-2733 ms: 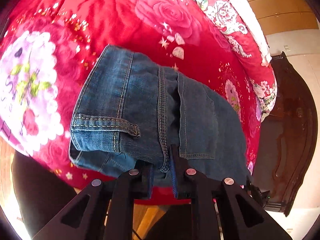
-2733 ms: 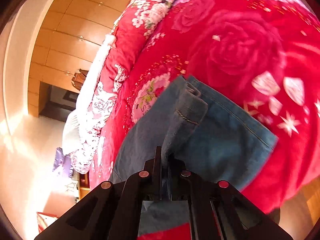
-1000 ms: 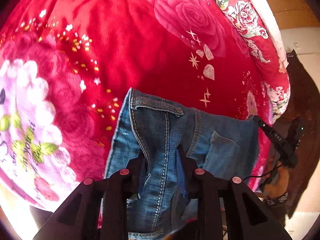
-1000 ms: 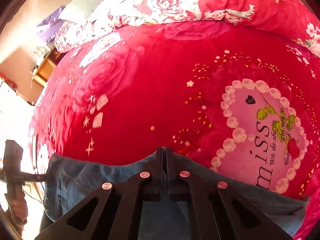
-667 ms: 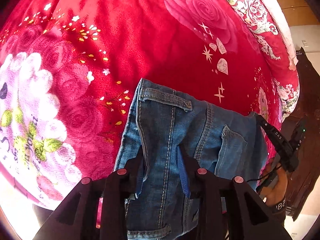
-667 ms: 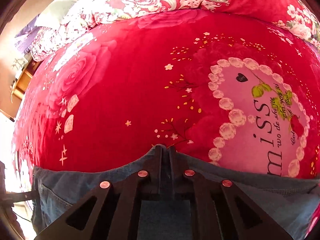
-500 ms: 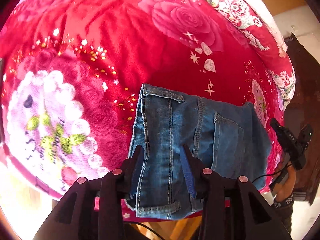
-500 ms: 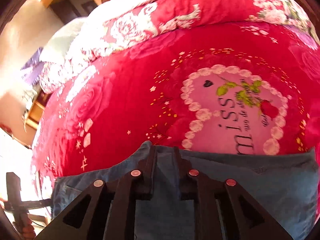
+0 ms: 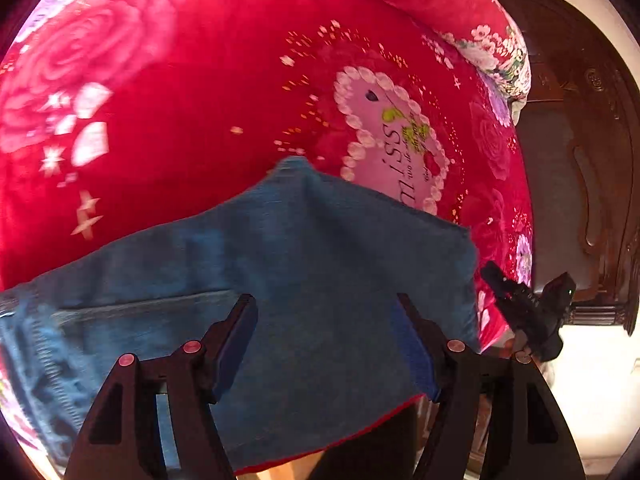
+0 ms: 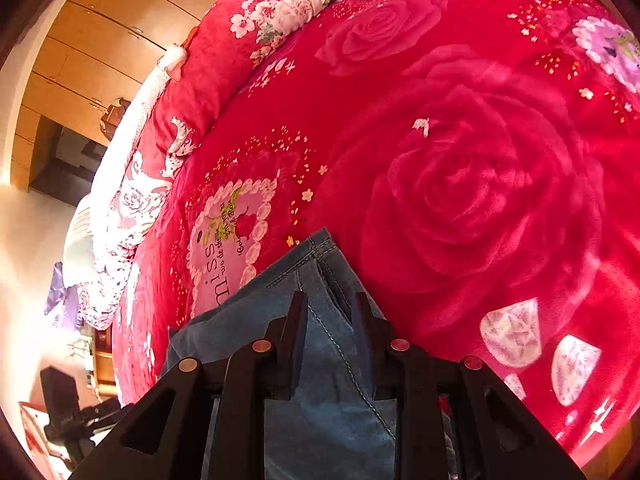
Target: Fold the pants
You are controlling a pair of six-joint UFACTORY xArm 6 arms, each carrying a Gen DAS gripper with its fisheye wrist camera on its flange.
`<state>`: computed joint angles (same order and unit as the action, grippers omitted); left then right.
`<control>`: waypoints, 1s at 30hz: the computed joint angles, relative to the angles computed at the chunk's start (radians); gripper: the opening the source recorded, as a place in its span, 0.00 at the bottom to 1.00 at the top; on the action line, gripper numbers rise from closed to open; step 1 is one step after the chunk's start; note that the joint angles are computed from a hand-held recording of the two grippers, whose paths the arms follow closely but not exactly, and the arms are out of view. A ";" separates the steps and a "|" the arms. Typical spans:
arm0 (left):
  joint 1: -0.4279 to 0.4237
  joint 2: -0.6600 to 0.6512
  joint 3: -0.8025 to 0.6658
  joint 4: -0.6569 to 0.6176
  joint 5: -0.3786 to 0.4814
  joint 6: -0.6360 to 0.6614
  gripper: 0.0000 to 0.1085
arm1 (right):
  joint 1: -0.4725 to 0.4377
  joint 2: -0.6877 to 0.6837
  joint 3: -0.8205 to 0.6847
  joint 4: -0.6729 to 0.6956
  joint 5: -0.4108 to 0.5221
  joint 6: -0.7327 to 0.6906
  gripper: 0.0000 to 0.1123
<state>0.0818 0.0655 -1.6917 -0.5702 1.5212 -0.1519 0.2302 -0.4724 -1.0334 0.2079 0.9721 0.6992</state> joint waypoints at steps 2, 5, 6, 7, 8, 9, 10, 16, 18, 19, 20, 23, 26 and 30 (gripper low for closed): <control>-0.057 0.112 -0.103 -0.008 0.001 -0.087 0.63 | 0.025 0.020 0.014 0.004 -0.044 0.009 0.23; -0.125 0.239 -0.223 -0.001 -0.002 -0.175 0.63 | 0.028 0.054 0.027 0.085 -0.105 -0.054 0.31; -0.142 0.254 -0.220 0.014 -0.011 -0.193 0.63 | 0.031 0.067 0.022 0.083 -0.110 -0.068 0.31; -0.156 0.281 -0.240 0.025 -0.008 -0.212 0.63 | 0.031 0.074 0.021 0.091 -0.117 -0.092 0.31; -0.166 0.304 -0.249 0.035 -0.009 -0.224 0.63 | 0.031 0.087 0.016 0.111 -0.118 -0.127 0.31; -0.174 0.321 -0.261 0.043 -0.007 -0.237 0.63 | 0.031 0.107 0.002 0.127 -0.102 -0.158 0.31; -0.190 0.335 -0.269 0.053 -0.019 -0.255 0.62 | 0.034 0.117 -0.004 0.124 -0.098 -0.172 0.30; -0.218 0.300 -0.178 0.028 -0.163 -0.279 0.17 | 0.073 0.122 -0.050 -0.051 -0.121 -0.177 0.02; -0.242 0.344 -0.232 0.105 -0.156 -0.298 0.15 | 0.071 0.118 -0.052 -0.109 -0.143 -0.130 0.01; -0.249 0.365 -0.255 0.122 -0.143 -0.312 0.14 | 0.062 0.147 -0.072 -0.114 -0.097 -0.123 0.02; -0.252 0.376 -0.268 0.132 -0.135 -0.326 0.13 | 0.061 0.171 -0.086 -0.129 -0.058 -0.112 0.02; -0.226 0.362 -0.266 0.072 -0.109 -0.300 0.13 | 0.067 0.167 -0.069 -0.157 -0.042 -0.094 0.11; -0.172 0.264 -0.181 0.016 -0.075 -0.215 0.17 | 0.029 0.031 0.019 -0.089 -0.096 -0.041 0.12; -0.063 0.007 0.072 0.016 -0.048 -0.055 0.39 | -0.016 -0.169 0.112 -0.008 0.011 -0.018 0.21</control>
